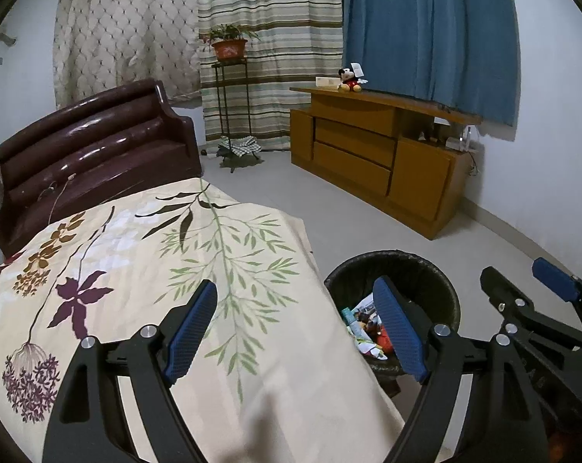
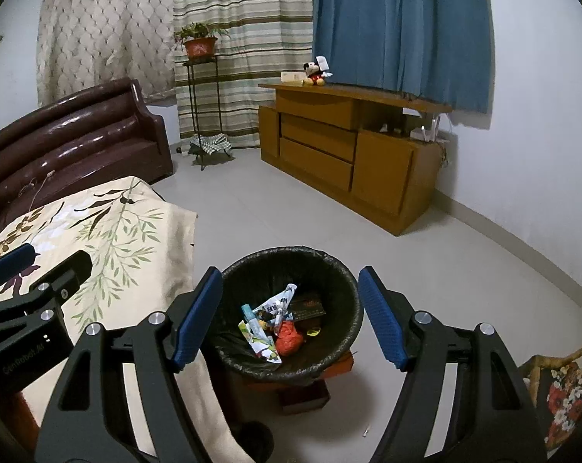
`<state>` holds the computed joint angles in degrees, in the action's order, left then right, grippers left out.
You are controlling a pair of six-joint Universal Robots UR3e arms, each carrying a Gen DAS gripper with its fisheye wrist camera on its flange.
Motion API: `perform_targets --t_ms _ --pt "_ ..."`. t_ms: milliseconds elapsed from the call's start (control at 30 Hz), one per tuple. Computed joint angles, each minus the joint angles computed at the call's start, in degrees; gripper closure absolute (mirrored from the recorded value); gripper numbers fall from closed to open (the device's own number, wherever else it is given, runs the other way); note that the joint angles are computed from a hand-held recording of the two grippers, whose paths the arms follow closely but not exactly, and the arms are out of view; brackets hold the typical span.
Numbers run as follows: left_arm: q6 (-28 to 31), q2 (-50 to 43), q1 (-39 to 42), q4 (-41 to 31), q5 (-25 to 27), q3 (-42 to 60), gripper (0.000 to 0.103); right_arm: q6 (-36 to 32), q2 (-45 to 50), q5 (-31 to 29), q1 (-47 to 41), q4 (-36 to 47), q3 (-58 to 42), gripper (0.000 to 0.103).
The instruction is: Collect trash
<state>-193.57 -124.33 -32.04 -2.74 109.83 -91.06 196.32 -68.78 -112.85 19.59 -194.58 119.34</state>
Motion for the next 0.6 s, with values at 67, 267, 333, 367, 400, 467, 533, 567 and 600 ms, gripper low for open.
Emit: perform_targets --t_ms 67,267,333,367,400,467,533,567,600 --pt "-0.07 0.82 0.11 0.36 0.06 -1.16 0.022 0.09 -0.73 -0.26 0.28 -0.41 0.77 0.032" --pt "-0.53 3.25 0.59 2.45 0.56 -5.02 0.022 0.35 -2.17 -3.33 3.04 -1.22 2.32 0.031" --pt "-0.65 3.92 0.79 3.06 0.46 -6.08 0.022 0.17 -2.59 -3.8 3.46 -1.92 3.02 0.031" --pt "-0.7 4.23 0.78 3.39 0.49 -6.63 0.022 0.14 -2.67 -4.18 3.75 -2.07 3.09 0.031" --pt "-0.74 4.39 0.78 3.76 0.52 -7.03 0.022 0.05 -2.71 -4.51 4.01 -2.24 3.15 0.031" --pt "-0.71 4.79 0.97 4.16 0.32 -7.61 0.022 -0.09 -2.5 -5.31 4.65 -2.8 3.22 0.031" --pt "-0.67 4.91 1.01 4.3 0.28 -7.85 0.022 -0.1 -2.33 -5.51 4.79 -3.1 3.25 0.031" --pt "-0.64 4.92 1.01 4.25 0.26 -7.85 0.022 0.0 -2.33 -5.54 4.77 -3.17 3.26 0.031" --pt "-0.69 4.83 0.97 4.29 0.35 -7.79 0.022 0.09 -2.27 -5.6 4.86 -3.13 3.2 0.031"
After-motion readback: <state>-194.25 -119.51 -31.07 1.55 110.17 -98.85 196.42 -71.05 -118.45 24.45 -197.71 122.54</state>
